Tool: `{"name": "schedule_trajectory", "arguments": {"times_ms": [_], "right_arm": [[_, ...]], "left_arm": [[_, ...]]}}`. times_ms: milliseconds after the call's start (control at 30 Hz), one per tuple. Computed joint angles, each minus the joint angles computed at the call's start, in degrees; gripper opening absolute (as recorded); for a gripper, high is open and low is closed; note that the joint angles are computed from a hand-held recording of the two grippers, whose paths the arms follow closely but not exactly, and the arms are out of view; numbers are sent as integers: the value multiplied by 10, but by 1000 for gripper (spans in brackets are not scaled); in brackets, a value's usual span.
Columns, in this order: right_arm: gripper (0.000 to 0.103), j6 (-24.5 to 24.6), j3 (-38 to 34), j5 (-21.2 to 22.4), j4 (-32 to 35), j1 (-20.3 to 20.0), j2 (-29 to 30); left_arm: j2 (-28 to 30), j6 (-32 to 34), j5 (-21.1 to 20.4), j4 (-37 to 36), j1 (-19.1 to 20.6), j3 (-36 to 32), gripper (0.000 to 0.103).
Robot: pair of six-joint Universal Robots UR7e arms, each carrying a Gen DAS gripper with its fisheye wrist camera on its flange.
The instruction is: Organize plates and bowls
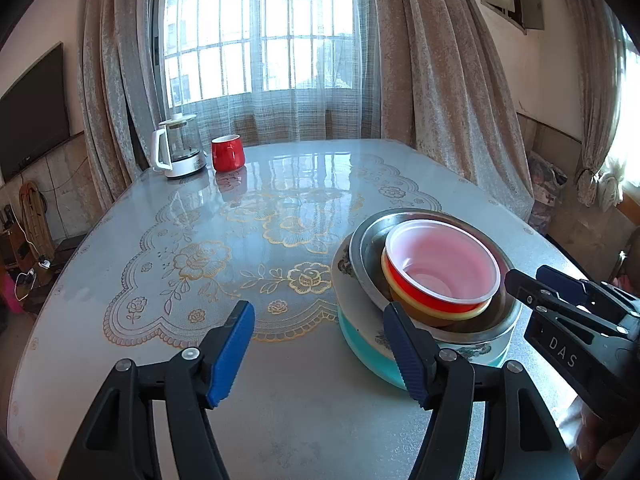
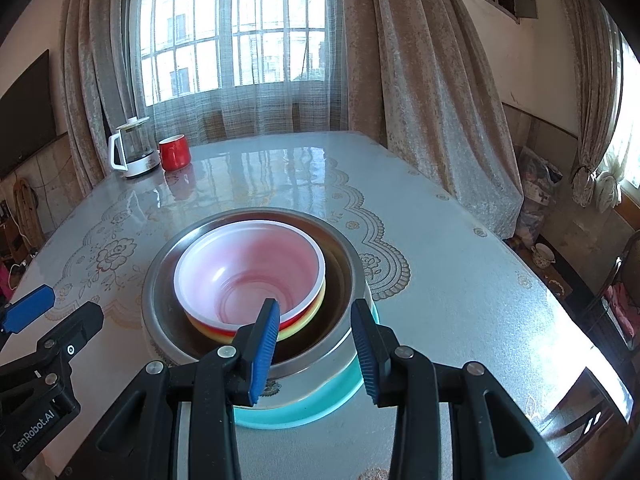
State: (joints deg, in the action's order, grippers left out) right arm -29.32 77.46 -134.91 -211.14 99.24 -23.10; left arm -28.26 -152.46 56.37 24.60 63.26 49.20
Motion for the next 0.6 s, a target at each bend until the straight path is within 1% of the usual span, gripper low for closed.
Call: {"name": "schedule_trajectory", "arguments": {"times_ms": [600], "right_arm": [[37,-6,-8,16,11,-4,-2]], "left_arm": [[5,-3,-10,-3,-4,-8,69]]}}
